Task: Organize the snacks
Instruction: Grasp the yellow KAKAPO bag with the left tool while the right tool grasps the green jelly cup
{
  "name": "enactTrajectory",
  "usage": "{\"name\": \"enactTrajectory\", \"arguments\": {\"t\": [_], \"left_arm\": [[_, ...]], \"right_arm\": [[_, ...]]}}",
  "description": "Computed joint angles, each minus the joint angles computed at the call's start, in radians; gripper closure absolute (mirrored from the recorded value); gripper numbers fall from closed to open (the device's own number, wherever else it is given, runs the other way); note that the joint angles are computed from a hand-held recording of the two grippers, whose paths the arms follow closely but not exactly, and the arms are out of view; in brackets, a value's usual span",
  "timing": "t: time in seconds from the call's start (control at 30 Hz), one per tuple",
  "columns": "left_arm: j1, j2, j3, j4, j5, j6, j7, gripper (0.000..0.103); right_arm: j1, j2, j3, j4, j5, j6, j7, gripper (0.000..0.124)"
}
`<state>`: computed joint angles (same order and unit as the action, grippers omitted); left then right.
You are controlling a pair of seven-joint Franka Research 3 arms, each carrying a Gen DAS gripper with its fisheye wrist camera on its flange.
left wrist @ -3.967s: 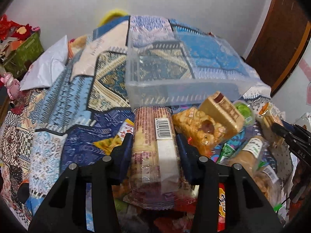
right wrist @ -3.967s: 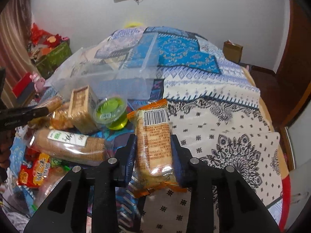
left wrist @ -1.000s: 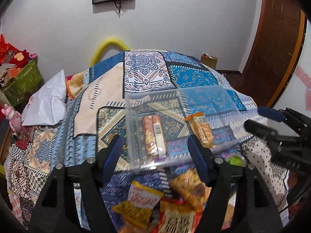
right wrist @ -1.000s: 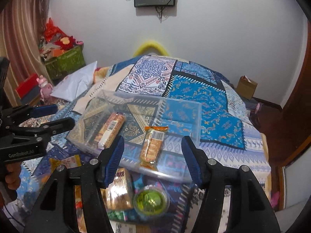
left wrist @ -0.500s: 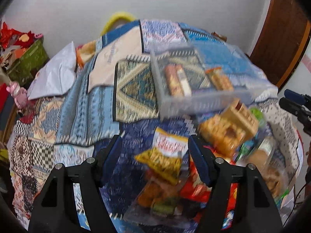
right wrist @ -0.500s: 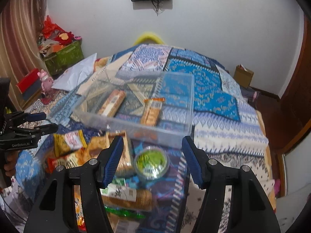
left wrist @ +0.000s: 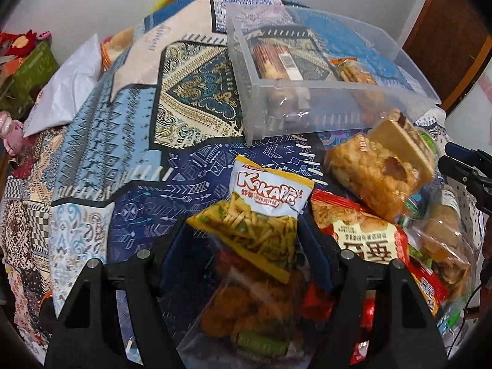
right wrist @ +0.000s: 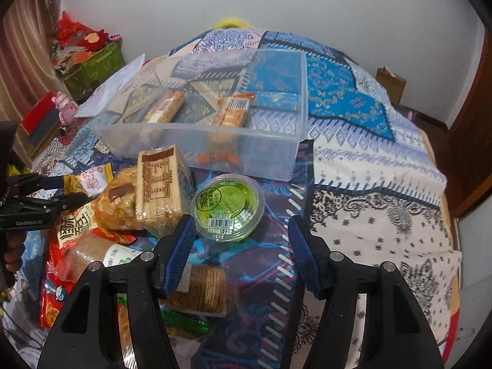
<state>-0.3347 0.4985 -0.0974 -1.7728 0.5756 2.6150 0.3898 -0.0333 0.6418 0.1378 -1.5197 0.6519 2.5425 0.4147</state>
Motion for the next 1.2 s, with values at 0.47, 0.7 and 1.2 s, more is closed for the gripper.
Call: {"name": "enactTrajectory", "arguments": {"t": [0.47,0.7,1.2], "left_arm": [[-0.010,0.044,0.036,0.027,-0.002,0.053,-0.004,0.047],[-0.031,0.030,0.054,0.011,0.071,0.046,-0.059,0.057],[-0.057,-0.105,0.050,-0.087,0.259,0.011,-0.253,0.058]], "right_arm": [[0.016,0.069,-0.013,0.098,-0.068,-0.110,0.036,0.065],[0.008,0.089,-0.002,0.131,-0.059,-0.143,0.053,0.075],[-0.021,0.004,0.019,0.008,0.035,-0.019,-0.033,0.088]]}}
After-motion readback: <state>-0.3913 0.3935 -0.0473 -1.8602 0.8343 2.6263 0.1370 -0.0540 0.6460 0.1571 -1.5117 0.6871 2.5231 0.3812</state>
